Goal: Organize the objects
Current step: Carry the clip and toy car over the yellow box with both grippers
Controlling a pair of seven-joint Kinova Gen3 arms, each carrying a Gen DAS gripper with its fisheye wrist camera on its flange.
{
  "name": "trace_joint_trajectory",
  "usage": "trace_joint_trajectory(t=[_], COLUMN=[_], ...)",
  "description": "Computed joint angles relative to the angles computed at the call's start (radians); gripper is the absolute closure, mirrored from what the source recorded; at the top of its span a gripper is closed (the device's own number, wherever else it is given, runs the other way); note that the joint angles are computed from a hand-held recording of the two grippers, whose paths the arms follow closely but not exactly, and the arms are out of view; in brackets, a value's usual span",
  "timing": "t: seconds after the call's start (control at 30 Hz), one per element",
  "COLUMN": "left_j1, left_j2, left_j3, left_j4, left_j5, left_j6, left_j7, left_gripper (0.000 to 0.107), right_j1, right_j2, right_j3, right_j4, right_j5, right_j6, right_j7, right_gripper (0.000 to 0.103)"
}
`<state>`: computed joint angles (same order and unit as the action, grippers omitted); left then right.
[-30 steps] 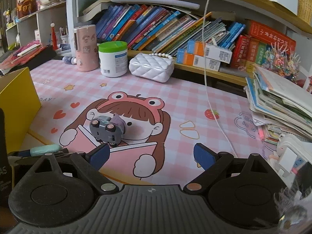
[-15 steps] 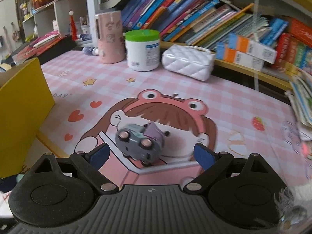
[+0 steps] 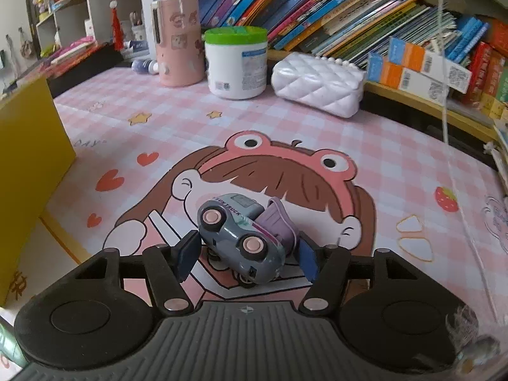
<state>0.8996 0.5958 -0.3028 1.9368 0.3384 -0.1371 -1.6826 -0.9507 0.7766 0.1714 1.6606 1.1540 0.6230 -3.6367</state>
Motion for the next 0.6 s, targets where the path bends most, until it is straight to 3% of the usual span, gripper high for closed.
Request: trace_joint_trajectory(t=[0.17,0.4,0.6], left_j1=[-0.064,-0.214,-0.339], left_j2=[-0.027,-0.077,-0.119], left_j3=[0.076,0.238,0.346], left_j4=[0.036,0.114,0.193], left_j5=[-0.024,-0.080,-0.140], left_j6=[-0.039,-0.132,-0.204], left_j7=[-0.008,-0.031,-0.024], left_gripper=[0.039,0.039,0.039], right_j1=[-0.052,-0.121,-0.177], right_j2=[-0.041,-0.116,-0.106], right_j3=[-0.017,-0.108,-0.170], right_j4=[0.021,0.055,-0.016], right_j5=[-0.037,-0.093,-0.165], right_j6=[0.114,0.302,0.464], right_j7=[-0.029,-0.090,-0.111], right_gripper=[0.042,0.042,0.042])
